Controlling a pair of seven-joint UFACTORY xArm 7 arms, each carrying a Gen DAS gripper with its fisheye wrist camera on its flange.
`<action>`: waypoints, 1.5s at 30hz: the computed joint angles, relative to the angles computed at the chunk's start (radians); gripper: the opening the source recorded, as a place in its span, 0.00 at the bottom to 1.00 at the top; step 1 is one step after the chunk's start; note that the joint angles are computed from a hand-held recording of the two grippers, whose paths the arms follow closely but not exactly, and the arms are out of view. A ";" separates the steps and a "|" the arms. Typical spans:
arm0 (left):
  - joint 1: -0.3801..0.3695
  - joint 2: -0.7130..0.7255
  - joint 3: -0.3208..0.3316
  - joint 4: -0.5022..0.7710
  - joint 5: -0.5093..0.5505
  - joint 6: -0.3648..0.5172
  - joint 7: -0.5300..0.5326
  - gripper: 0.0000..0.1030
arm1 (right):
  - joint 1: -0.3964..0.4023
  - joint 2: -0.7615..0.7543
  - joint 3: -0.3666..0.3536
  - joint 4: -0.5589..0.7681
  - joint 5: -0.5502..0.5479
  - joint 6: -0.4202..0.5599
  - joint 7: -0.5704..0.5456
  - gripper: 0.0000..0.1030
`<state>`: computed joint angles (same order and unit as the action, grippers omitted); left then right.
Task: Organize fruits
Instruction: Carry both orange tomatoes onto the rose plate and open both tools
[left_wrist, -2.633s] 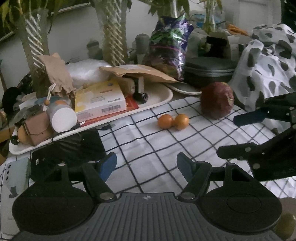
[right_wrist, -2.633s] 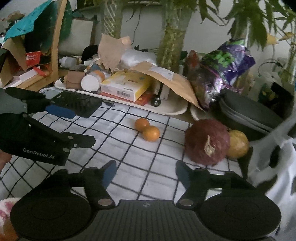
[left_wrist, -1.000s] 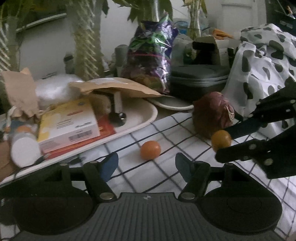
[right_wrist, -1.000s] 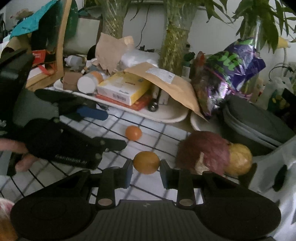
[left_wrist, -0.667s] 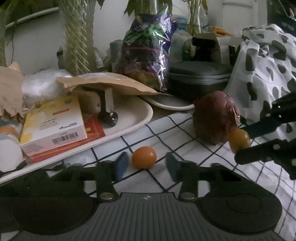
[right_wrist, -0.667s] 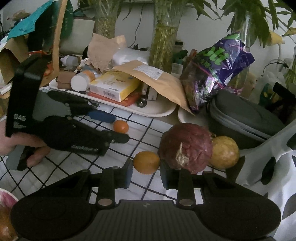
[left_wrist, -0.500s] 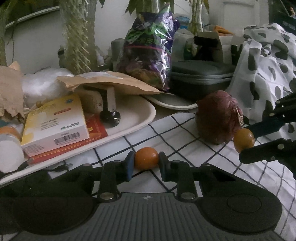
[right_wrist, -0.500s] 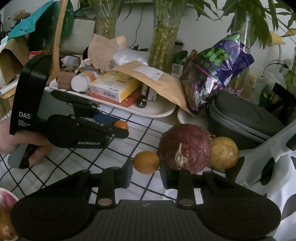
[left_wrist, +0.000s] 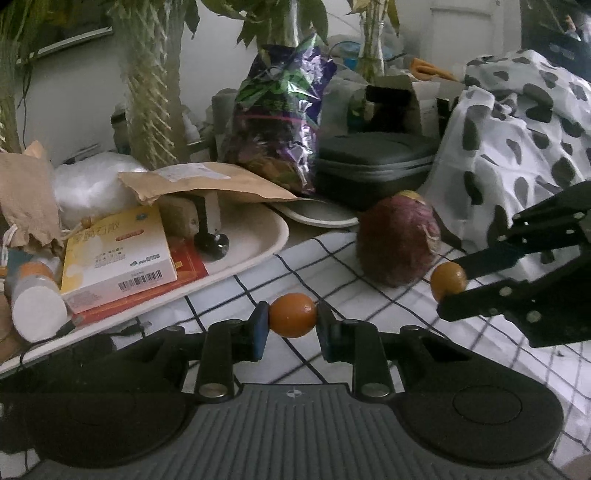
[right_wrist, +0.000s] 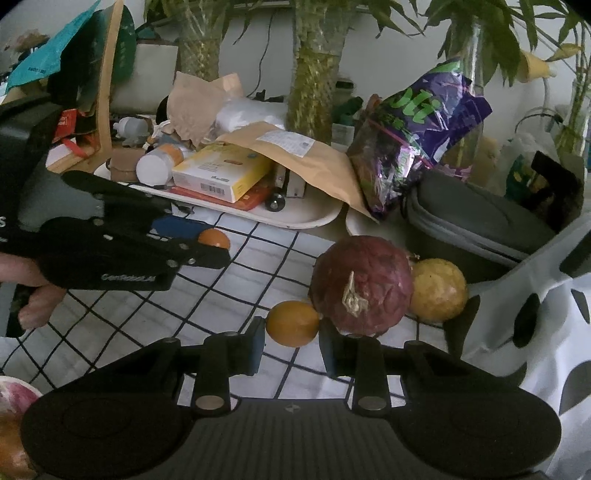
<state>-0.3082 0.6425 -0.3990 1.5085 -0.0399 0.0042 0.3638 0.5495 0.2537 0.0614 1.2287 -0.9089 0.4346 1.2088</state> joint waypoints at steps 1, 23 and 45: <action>0.004 -0.008 -0.005 -0.009 -0.001 0.001 0.000 0.26 | 0.002 -0.003 0.001 -0.002 0.000 0.003 0.005 0.32; 0.210 -0.227 -0.229 -0.317 -0.052 -0.051 0.028 0.26 | 0.032 -0.081 0.064 -0.024 -0.028 0.080 0.116 0.32; 0.783 -0.369 -0.824 -0.612 -0.070 -0.077 -0.009 0.26 | 0.056 -0.191 0.178 -0.094 -0.051 0.205 0.205 0.32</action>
<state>0.4745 0.2730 -1.2232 0.8966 -0.1096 -0.0728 0.3546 0.6052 0.0623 0.2391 1.1348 -0.9597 0.6399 1.4137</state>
